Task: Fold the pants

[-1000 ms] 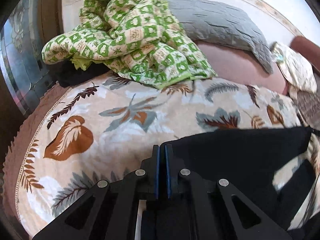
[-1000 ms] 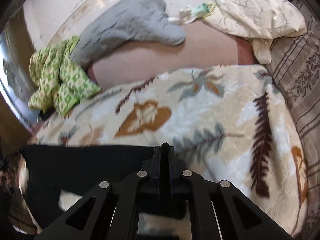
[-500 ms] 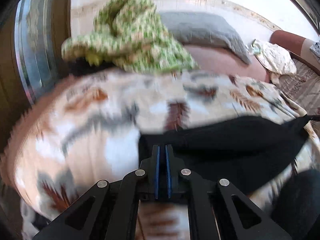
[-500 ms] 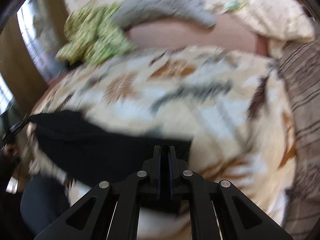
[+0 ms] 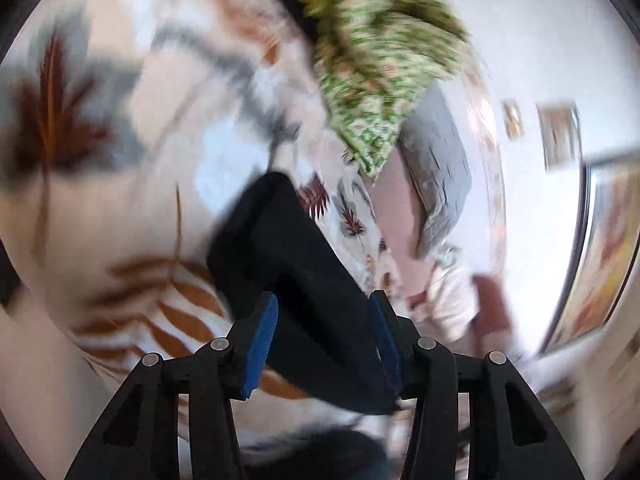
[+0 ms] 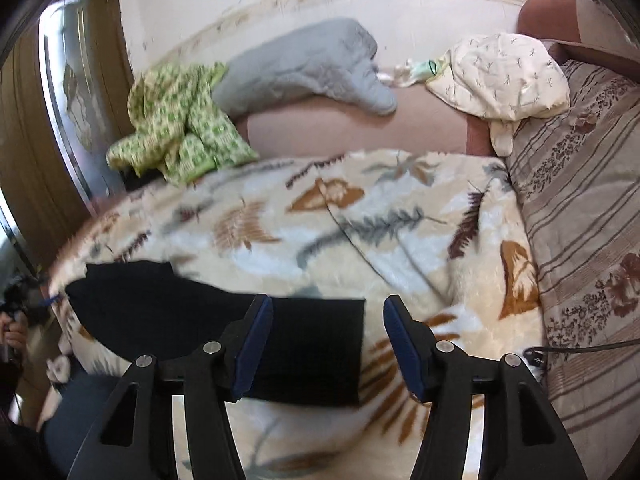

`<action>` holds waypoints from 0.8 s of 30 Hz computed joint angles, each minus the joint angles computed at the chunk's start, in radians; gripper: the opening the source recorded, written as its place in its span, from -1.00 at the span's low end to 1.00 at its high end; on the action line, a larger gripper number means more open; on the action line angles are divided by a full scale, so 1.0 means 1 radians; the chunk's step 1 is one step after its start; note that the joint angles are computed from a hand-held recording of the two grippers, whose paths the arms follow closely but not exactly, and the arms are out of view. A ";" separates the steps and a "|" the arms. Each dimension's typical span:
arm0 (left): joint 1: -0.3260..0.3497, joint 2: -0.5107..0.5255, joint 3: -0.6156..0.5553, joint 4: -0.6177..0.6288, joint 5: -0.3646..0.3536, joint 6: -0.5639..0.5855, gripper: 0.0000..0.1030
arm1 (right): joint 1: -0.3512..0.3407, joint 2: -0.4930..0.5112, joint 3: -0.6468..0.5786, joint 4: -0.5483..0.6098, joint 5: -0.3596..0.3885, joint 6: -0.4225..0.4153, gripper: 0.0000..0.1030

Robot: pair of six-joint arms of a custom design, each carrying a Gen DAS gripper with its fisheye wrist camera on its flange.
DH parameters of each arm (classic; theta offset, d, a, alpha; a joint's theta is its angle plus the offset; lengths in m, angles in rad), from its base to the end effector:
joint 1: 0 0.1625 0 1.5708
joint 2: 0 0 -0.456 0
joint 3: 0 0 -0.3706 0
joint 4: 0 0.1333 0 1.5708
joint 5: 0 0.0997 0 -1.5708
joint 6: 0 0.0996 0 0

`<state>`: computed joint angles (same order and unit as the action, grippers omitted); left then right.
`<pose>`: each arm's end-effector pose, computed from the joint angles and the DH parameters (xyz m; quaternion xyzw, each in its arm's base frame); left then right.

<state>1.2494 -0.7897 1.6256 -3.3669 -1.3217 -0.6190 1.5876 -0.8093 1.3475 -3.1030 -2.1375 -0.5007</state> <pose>-0.0732 -0.7195 0.2377 0.1872 -0.8618 0.4585 0.1094 0.0925 -0.7562 0.3403 0.0871 -0.8500 0.3856 0.3483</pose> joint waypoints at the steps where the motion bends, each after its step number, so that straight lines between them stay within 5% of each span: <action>1: 0.010 0.003 -0.003 -0.005 -0.027 -0.035 -0.10 | 0.001 0.005 -0.007 0.001 -0.001 -0.003 0.20; 9: 0.056 0.008 0.035 -0.049 -0.023 -0.294 -0.11 | 0.004 0.025 -0.028 0.027 -0.031 -0.009 0.20; 12: 0.056 -0.005 0.083 -0.095 -0.011 -0.301 -0.34 | 0.005 0.026 -0.029 0.022 -0.036 -0.008 0.20; 14: 0.045 -0.020 0.117 -0.104 0.015 -0.273 -0.72 | 0.004 0.025 -0.027 0.020 -0.042 -0.004 0.20; 17: 0.032 -0.023 0.142 -0.116 0.047 -0.256 -0.81 | 0.004 0.017 -0.016 0.010 -0.043 0.009 0.20; 21: 0.008 -0.033 0.164 -0.115 0.055 -0.233 -0.80 | -0.013 -0.025 0.019 0.044 0.002 0.159 0.37; 24: -0.007 0.001 0.090 -0.055 0.087 -0.229 -0.79 | -0.064 -0.094 0.080 0.101 0.187 0.391 0.37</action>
